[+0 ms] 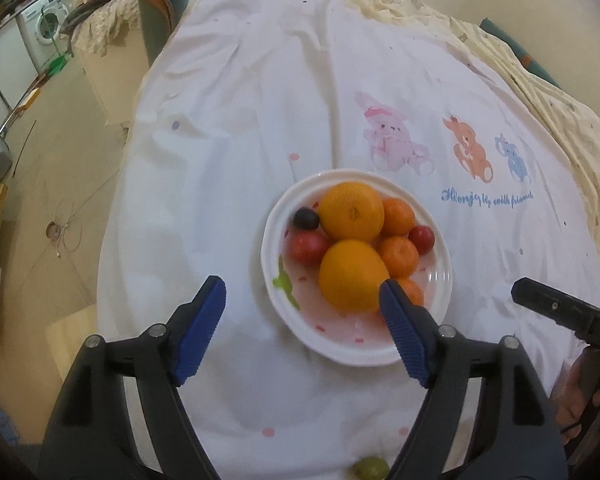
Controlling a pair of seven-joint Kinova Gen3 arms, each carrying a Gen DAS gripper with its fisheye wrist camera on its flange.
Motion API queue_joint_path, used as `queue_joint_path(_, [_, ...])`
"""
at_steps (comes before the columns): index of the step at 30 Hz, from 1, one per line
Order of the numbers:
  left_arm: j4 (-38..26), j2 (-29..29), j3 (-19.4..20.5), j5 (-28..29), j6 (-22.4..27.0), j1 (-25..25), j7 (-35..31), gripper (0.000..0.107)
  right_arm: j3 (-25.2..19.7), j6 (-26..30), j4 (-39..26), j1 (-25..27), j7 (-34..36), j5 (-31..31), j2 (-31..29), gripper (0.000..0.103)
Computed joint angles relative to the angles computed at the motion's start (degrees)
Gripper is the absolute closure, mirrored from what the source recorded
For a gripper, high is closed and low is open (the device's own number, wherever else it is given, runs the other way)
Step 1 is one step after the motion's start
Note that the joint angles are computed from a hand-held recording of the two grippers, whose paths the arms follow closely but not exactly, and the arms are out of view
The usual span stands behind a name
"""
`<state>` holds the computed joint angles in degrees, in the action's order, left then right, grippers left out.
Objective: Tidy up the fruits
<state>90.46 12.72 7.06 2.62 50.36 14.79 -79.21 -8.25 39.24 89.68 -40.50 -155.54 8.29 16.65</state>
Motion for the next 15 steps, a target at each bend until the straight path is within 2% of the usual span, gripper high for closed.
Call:
queue_joint_path(6, [4.62, -4.17, 0.54, -0.63, -1.15, 0.79, 0.01, 0.031, 0.27, -0.19, 2.02, -2.91, -5.02, 2.89, -1.59, 0.026])
queue_joint_path(15, [9.45, -8.70, 1.88, 0.92, -1.22, 1.51, -3.01, 0.031, -0.55, -0.15, 6.19, -6.55, -16.81, 9.68, -4.80, 0.026])
